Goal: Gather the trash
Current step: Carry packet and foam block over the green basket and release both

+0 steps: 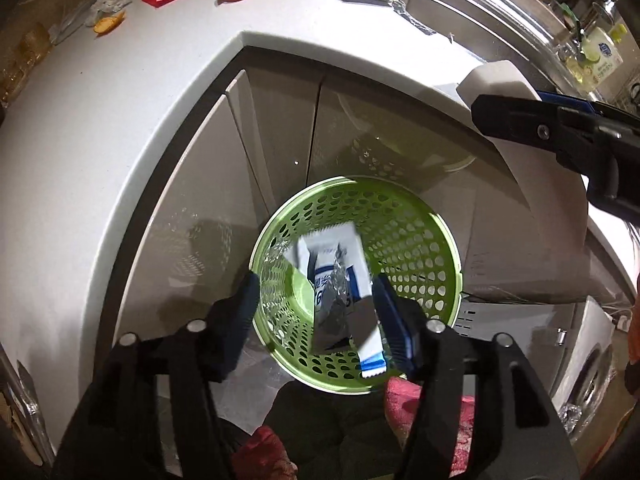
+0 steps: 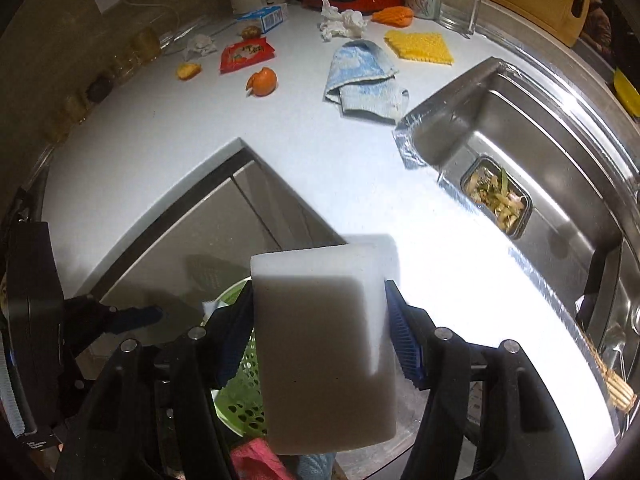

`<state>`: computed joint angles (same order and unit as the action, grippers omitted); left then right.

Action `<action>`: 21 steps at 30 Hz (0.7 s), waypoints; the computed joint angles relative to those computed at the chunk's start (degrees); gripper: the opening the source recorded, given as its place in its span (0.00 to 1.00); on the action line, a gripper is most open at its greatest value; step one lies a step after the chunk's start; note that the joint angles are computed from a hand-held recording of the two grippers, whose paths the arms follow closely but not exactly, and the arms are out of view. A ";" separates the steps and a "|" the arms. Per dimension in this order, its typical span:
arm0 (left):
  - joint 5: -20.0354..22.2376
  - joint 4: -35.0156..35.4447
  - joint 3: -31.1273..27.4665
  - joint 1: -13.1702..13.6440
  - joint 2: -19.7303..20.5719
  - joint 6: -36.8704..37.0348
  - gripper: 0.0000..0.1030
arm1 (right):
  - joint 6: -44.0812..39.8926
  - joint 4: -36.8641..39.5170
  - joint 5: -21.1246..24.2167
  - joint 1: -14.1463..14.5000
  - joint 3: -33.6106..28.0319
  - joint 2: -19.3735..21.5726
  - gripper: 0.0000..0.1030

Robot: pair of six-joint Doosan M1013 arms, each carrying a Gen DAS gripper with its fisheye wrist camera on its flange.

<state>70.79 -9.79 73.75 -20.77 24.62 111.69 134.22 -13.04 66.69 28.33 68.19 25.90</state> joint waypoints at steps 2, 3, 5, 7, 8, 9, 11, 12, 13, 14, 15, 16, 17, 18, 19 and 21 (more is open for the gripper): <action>-0.40 0.00 0.61 -0.03 -0.59 0.83 0.66 | 0.92 -0.13 -0.08 0.45 0.90 -0.53 0.61; -0.44 -0.14 0.64 0.10 -0.72 1.07 0.68 | 1.28 -0.21 -0.11 0.62 1.22 -0.74 0.61; -0.99 -0.19 0.71 0.15 -1.08 1.27 0.73 | 2.07 -0.50 -0.23 0.92 1.83 -1.15 0.61; -1.67 -0.51 0.72 0.44 -1.43 2.05 0.74 | 2.71 -0.77 -0.35 1.11 2.36 -1.53 0.61; -2.27 -0.42 0.81 0.49 -1.68 2.33 0.76 | 2.98 -0.95 -0.40 1.21 2.58 -1.70 0.61; -2.93 -0.26 0.84 0.55 -1.88 2.47 0.76 | 3.13 -1.07 -0.45 1.27 2.77 -1.84 0.61; -4.28 0.02 0.80 0.65 -2.23 2.35 0.79 | 3.18 -1.00 -0.49 1.42 3.12 -2.04 0.62; -4.85 0.18 0.67 0.69 -2.35 2.04 0.79 | 3.08 -0.83 -0.60 1.48 3.43 -2.18 0.62; -5.27 0.21 0.27 0.89 -2.31 1.72 0.80 | 2.86 -0.35 -0.87 1.54 3.84 -2.33 0.62; -5.61 0.12 -0.15 1.08 -2.16 1.35 0.80 | 2.54 0.36 -1.08 1.54 4.22 -2.43 0.62; -5.24 0.32 -0.84 1.22 -1.92 0.11 0.80 | 2.04 1.28 -1.26 1.53 4.56 -2.46 0.62; -5.62 0.31 -1.37 1.42 -1.76 -0.39 0.81 | 1.43 2.27 -1.28 1.56 4.86 -2.39 0.62; -6.11 0.29 -2.06 1.69 -1.51 -0.95 0.82 | 0.77 3.13 -1.18 1.64 5.10 -2.28 0.63; -6.43 0.18 -2.56 1.85 -1.29 -1.41 0.83 | 0.05 3.93 -0.95 1.74 5.16 -2.08 0.63; -6.57 -0.06 -3.29 2.10 -0.96 -1.80 0.83 | -0.86 4.99 -0.84 1.79 5.29 -1.90 0.64; -6.66 -0.26 -4.93 2.55 -0.12 -2.89 0.84 | -2.49 6.74 -0.57 1.81 5.25 -1.51 0.74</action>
<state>64.13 -10.05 68.82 -18.22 24.50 108.80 131.72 -6.30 66.12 30.14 73.44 24.40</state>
